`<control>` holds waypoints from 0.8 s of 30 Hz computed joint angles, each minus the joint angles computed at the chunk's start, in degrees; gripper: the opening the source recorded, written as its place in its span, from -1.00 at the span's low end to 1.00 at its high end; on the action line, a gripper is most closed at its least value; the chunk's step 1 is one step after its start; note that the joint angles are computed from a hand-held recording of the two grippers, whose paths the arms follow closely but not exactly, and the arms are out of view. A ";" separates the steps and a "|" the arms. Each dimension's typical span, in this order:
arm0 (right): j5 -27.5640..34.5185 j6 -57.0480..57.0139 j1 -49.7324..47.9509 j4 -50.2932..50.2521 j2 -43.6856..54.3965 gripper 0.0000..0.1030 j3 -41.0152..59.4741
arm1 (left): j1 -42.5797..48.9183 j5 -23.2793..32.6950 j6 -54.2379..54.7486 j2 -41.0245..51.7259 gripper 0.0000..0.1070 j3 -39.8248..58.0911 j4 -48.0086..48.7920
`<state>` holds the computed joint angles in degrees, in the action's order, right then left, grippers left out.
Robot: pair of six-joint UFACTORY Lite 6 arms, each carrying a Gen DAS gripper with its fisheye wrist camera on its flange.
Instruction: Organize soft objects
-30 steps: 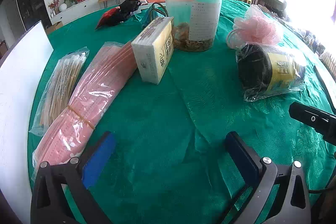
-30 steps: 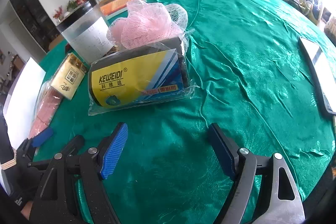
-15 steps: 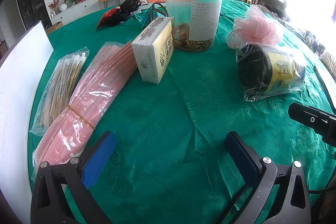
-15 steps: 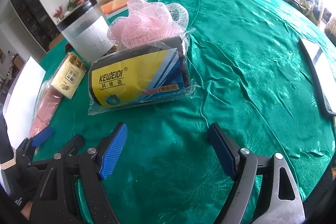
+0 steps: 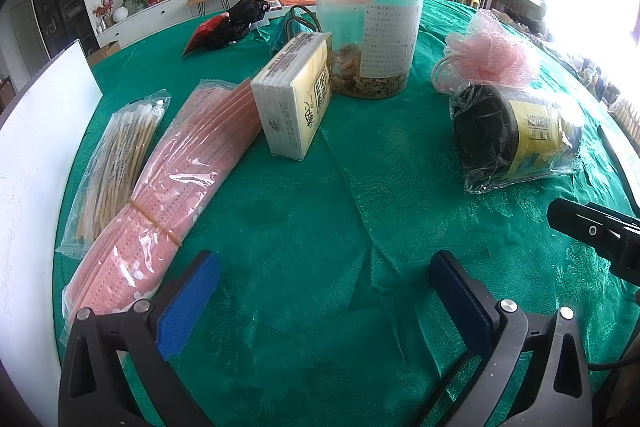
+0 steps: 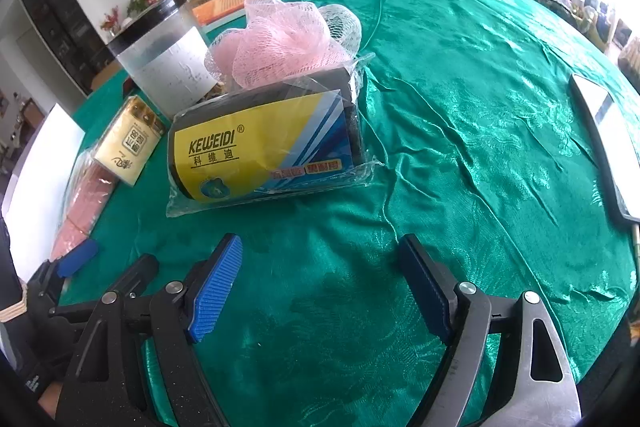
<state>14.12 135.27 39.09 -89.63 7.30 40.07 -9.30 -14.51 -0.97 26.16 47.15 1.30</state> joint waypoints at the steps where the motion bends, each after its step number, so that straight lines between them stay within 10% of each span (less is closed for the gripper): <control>1: 0.03 -0.14 0.02 0.12 0.03 0.62 0.01 | 0.00 0.00 0.00 0.00 0.93 0.00 0.00; 24: 0.24 -3.76 0.55 3.76 0.79 0.66 1.24 | -0.05 -0.23 0.27 -0.15 0.93 -0.33 -0.32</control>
<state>14.36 131.50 39.64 -85.88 8.09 41.30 -9.35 -14.74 -0.70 26.01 46.82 0.98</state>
